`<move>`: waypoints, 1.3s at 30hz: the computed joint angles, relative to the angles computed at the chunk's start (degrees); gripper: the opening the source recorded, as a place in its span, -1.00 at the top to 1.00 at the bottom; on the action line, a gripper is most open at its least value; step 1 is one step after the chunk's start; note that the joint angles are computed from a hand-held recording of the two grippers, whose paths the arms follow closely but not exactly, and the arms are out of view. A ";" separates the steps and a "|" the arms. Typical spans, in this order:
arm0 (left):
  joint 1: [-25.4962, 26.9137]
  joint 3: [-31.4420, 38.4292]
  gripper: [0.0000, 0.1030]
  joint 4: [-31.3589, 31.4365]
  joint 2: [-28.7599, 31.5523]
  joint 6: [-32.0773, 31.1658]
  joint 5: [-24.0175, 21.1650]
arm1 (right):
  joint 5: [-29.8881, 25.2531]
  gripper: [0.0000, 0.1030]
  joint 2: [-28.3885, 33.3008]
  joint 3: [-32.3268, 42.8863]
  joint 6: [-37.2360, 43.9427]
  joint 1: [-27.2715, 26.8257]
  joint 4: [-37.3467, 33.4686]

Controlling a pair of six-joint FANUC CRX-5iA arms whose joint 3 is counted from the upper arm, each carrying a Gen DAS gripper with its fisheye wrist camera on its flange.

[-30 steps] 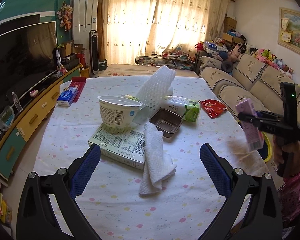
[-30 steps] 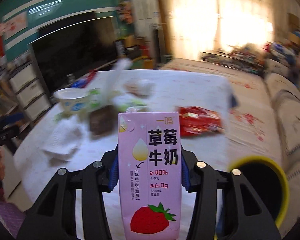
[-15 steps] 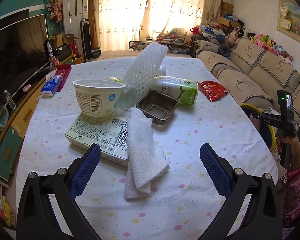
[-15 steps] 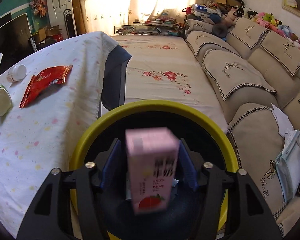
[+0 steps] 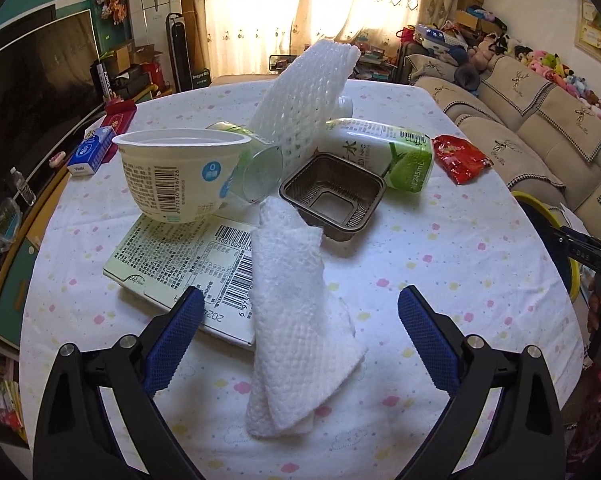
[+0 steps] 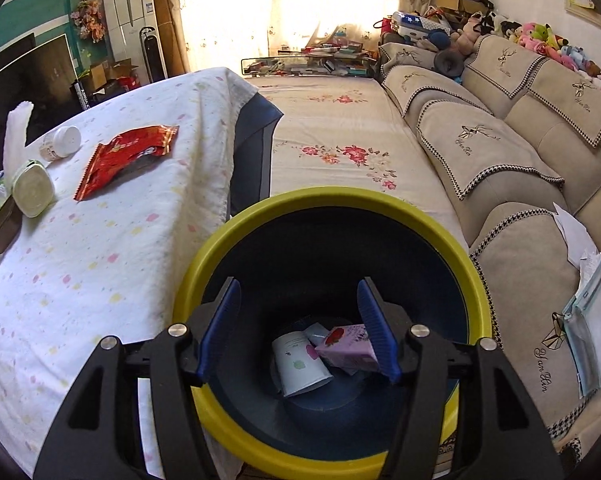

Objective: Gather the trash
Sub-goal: 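Grasp the white tissue with the left tool, then carry the tissue over the bin and open the left tool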

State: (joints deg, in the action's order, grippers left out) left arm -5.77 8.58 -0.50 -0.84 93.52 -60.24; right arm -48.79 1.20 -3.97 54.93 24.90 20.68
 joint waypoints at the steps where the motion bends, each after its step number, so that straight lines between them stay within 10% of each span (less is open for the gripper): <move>1: -0.27 0.24 -0.72 -0.45 0.20 0.23 -0.16 | 0.19 -0.13 -0.44 -0.40 -0.12 0.16 0.07; 12: -1.65 0.17 0.80 -1.99 -0.56 1.00 -0.22 | 1.81 -0.19 -3.66 -2.75 -0.70 1.30 -0.57; 25: -5.27 2.71 0.86 4.13 -2.39 -6.85 3.07 | 4.02 -0.19 -7.02 -5.70 -2.44 1.04 0.24; 39: -16.95 27.40 0.86 10.79 18.11 -15.02 -0.35 | 6.30 -0.29 -14.72 -13.32 -8.50 -1.56 5.84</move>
